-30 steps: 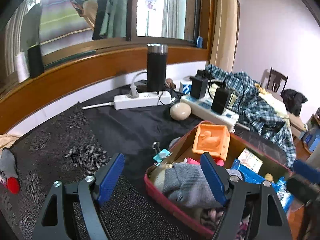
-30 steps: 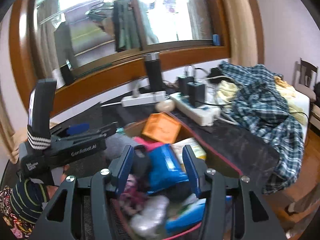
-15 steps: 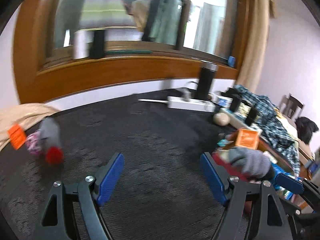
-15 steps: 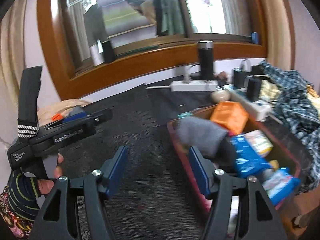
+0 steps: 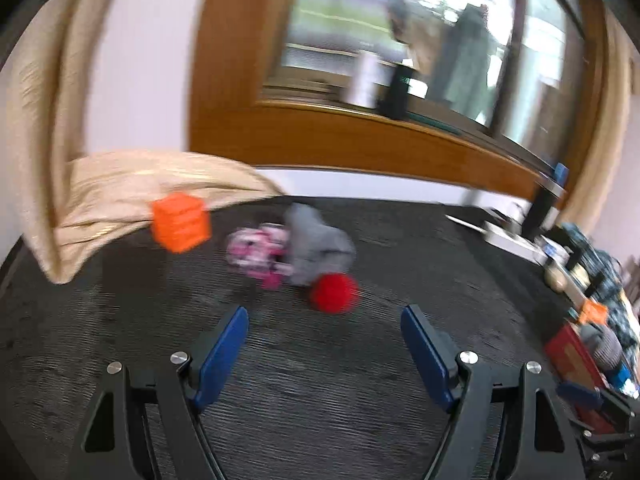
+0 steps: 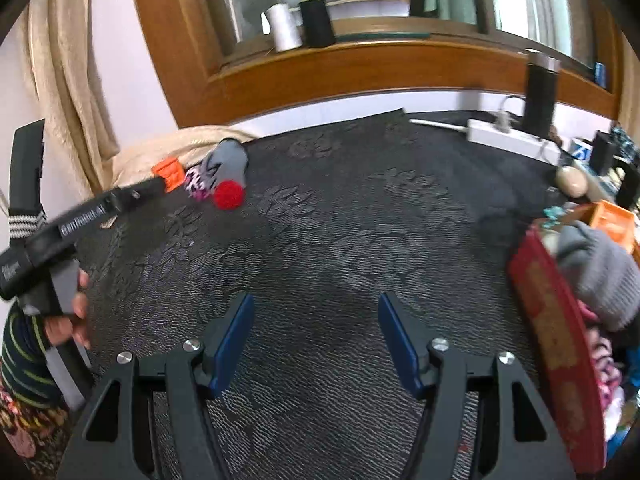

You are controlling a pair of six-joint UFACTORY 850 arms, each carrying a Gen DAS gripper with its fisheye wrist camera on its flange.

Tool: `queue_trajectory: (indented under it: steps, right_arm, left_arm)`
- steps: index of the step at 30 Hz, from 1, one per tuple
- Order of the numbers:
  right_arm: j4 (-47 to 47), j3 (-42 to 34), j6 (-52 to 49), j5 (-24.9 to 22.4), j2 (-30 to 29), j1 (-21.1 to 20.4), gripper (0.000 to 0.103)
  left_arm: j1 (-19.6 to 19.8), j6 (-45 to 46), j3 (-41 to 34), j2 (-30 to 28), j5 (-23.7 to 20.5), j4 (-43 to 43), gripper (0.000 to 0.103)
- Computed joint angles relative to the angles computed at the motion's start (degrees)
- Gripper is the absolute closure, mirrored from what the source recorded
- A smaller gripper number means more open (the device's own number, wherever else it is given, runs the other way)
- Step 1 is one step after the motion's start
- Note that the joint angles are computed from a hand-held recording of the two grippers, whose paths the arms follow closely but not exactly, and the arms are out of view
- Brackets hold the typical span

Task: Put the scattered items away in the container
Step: 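Move both tools back over the table toward the small orange cube and sock, then grasp the small orange cube with the left tool while the right tool grasps the grey sock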

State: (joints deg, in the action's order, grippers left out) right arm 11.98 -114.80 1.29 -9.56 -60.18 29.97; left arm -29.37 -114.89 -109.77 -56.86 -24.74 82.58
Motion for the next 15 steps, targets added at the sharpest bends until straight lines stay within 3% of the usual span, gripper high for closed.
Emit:
queue_trajectory:
  steps: [4, 6, 15]
  right_arm:
    - [0.1, -4.5, -1.1, -2.5, -2.8, 0.4, 0.035]
    - [-1.6, -6.9, 0.1, -3.6, -4.3, 0.6, 0.034]
    - [-1.5, -24.3, 0.6, -12.7, -15.0, 0.4, 0.034]
  left_arm:
    - [2.6, -5.9, 3.7, 1.2, -3.4, 5.0, 0.022]
    - [4.1, -4.1, 3.6, 0.7, -4.5, 3.0, 0.022]
    - [9.9, 0.5, -3.2, -4.6, -1.0, -1.4, 0.022]
